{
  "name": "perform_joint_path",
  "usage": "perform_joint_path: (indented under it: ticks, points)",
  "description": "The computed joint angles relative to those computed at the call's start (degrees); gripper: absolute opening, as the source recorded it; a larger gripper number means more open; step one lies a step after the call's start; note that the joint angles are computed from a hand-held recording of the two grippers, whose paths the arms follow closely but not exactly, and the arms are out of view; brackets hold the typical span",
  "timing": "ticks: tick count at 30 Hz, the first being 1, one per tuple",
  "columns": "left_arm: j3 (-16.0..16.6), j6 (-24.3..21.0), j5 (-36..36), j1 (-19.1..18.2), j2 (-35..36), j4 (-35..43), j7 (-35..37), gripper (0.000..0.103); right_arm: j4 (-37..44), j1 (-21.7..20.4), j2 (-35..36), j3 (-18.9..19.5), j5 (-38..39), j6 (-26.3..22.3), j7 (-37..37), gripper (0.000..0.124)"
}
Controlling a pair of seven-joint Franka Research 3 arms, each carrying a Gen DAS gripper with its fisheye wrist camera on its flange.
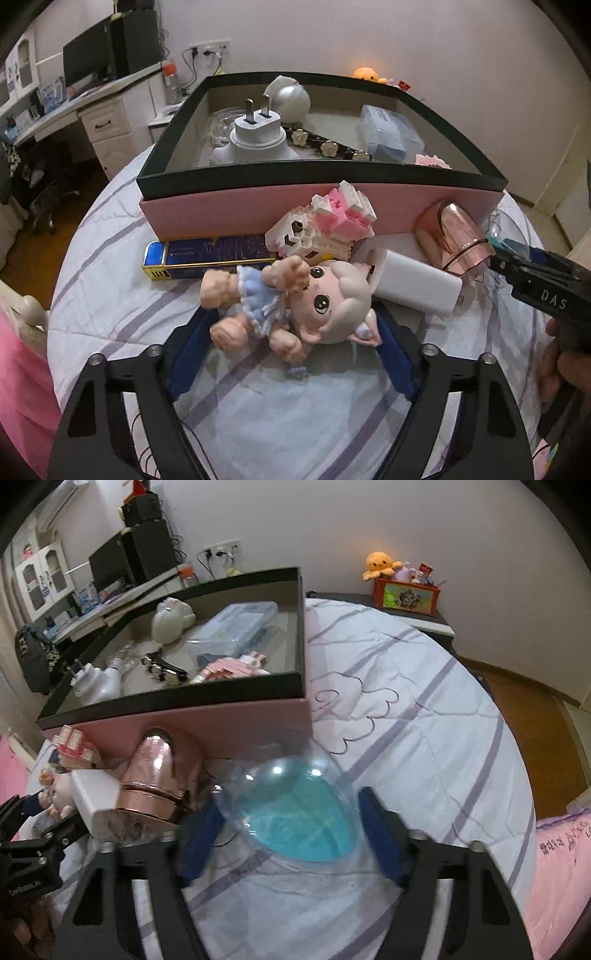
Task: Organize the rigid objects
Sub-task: 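Grasp the pink-haired doll with the left tool while the right tool grasps the blue egg container, then carry the doll and egg container into the pink box and open both tools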
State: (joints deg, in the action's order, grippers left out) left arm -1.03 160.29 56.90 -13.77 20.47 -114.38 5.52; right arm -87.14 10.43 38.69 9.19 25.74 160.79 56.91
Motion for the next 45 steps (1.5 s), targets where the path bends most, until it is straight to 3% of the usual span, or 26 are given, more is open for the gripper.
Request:
perform_joint_path:
  ticks: [9, 18, 27, 34, 45]
  points:
    - [0.40, 1.31, 3.07, 0.50, -3.32, -3.99, -3.44, 0.076, -4.42, -3.59, -3.43, 3.70, 5.92, 0.41, -5.34, 0.068]
    - [-1.58, 0.16, 7.69, 2.27, -8.96, -8.91, -8.16, 0.076, -9.35, -6.12, -9.31, 6.55, 15.21, -0.04, -13.98, 0.068]
    - [-3.29, -0.31, 13.87, 5.71, -13.09, -7.56, -10.35, 0.076, -2.88, -2.73, -8.99, 5.56, 19.70, -1.43, -19.29, 0.068]
    - [-2.95, 0.77, 15.35, 7.80, -10.30, -1.55, -8.65, 0.076, 10.60, 2.40, -0.76, 1.63, 11.67, -4.72, -10.29, 0.068]
    - [0.13, 2.31, 11.22, 7.07, -3.37, 6.65, -3.58, 0.076, 31.44, 5.44, 13.18, -1.09, -0.53, -13.03, 3.60, 0.068]
